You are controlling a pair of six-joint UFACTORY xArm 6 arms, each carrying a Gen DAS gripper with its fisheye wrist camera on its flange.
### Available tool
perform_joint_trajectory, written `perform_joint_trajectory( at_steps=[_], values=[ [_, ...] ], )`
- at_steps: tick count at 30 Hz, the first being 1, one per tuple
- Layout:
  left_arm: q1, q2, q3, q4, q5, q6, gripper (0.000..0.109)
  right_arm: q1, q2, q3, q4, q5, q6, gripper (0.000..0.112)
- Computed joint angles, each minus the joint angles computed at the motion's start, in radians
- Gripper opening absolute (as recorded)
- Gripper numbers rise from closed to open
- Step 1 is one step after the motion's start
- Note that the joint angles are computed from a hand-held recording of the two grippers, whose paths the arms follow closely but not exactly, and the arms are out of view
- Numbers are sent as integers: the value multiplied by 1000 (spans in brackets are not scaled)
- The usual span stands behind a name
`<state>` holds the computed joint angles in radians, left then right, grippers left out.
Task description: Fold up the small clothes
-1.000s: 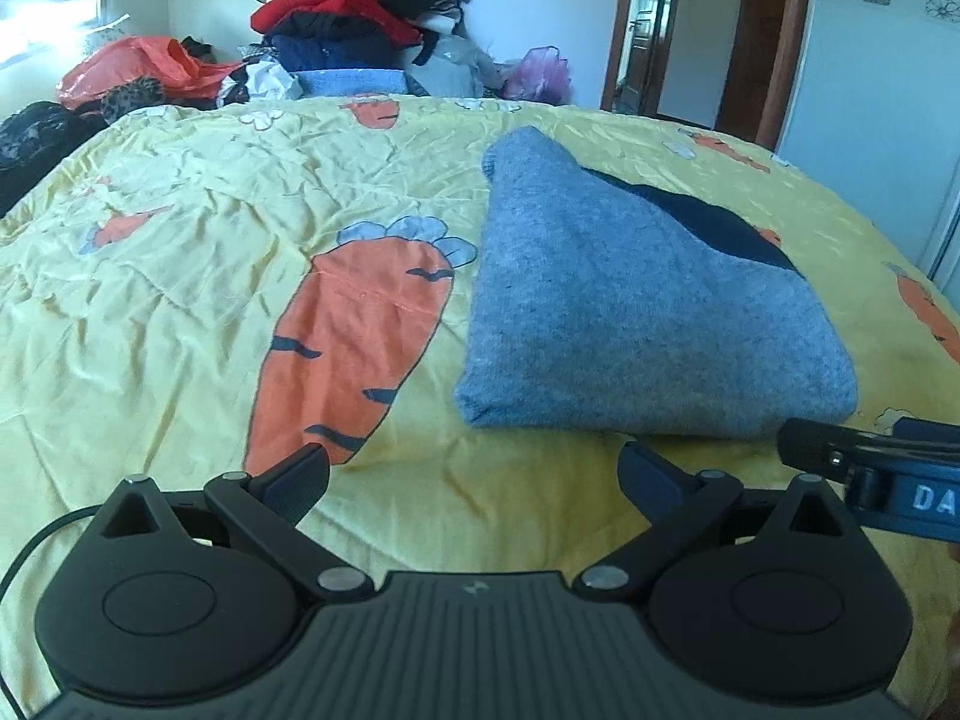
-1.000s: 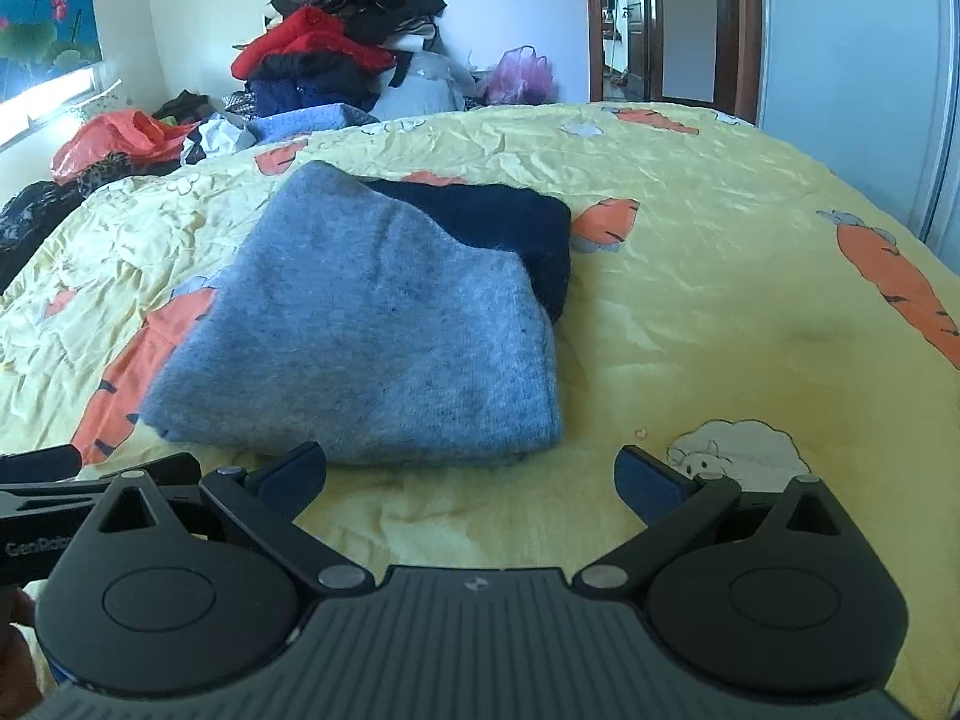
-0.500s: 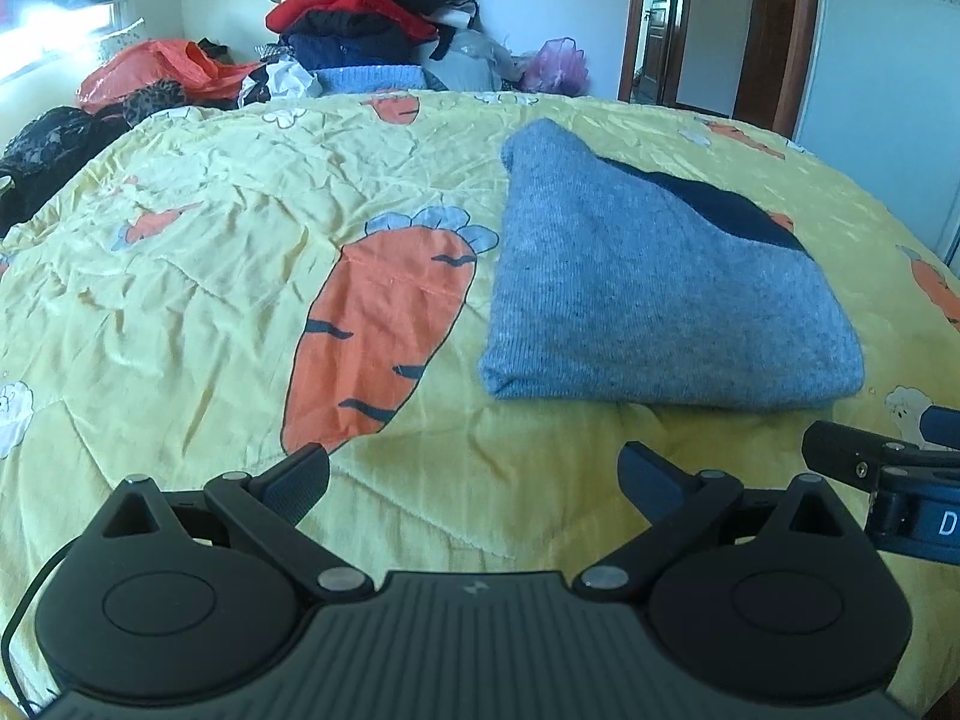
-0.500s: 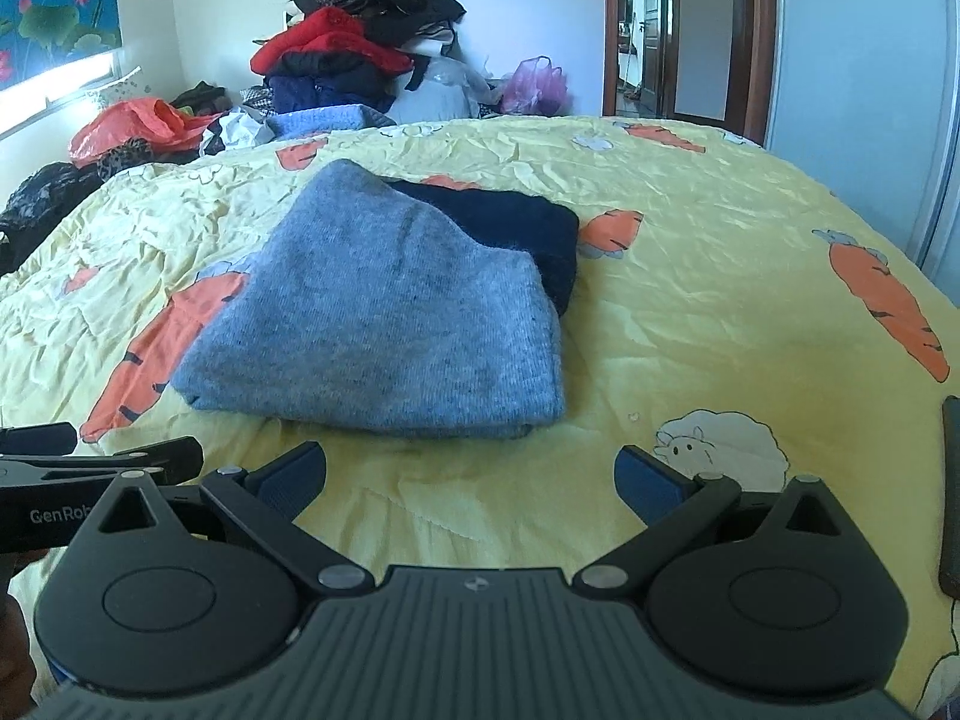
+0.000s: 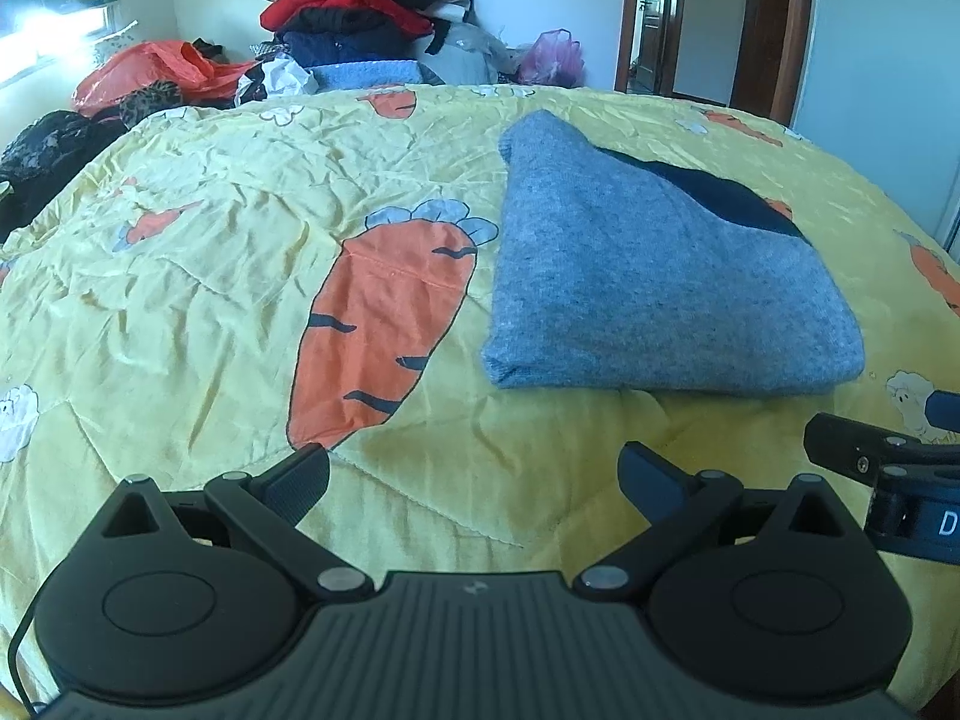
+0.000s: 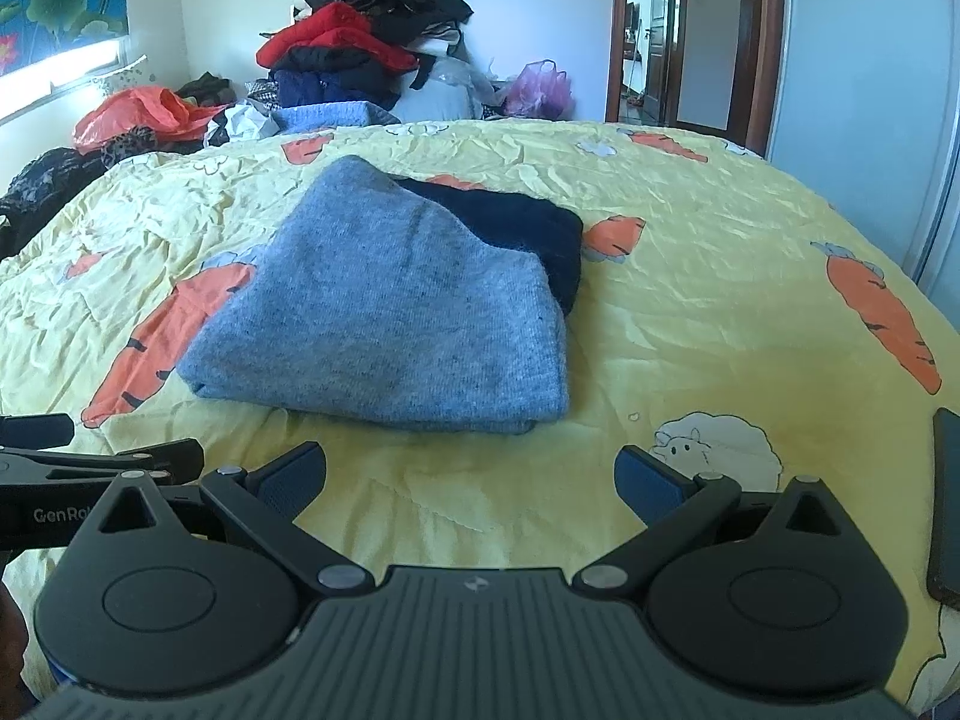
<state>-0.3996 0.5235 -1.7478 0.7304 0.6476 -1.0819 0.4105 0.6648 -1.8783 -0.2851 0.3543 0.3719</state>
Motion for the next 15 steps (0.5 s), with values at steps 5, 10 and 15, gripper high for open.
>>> perform_joint_trajectory(
  at_steps=[5, 10, 15],
  values=[
    [1, -1, 1, 0, 2, -2, 103, 1, 2, -3, -3, 5, 0, 103],
    [0, 0, -2, 11, 11, -13, 103, 2, 2, -3, -1, 4, -2, 103],
    [-7, 0, -8, 35, 36, -27, 103, 1, -4, 8, -2, -2, -3, 103]
  ],
)
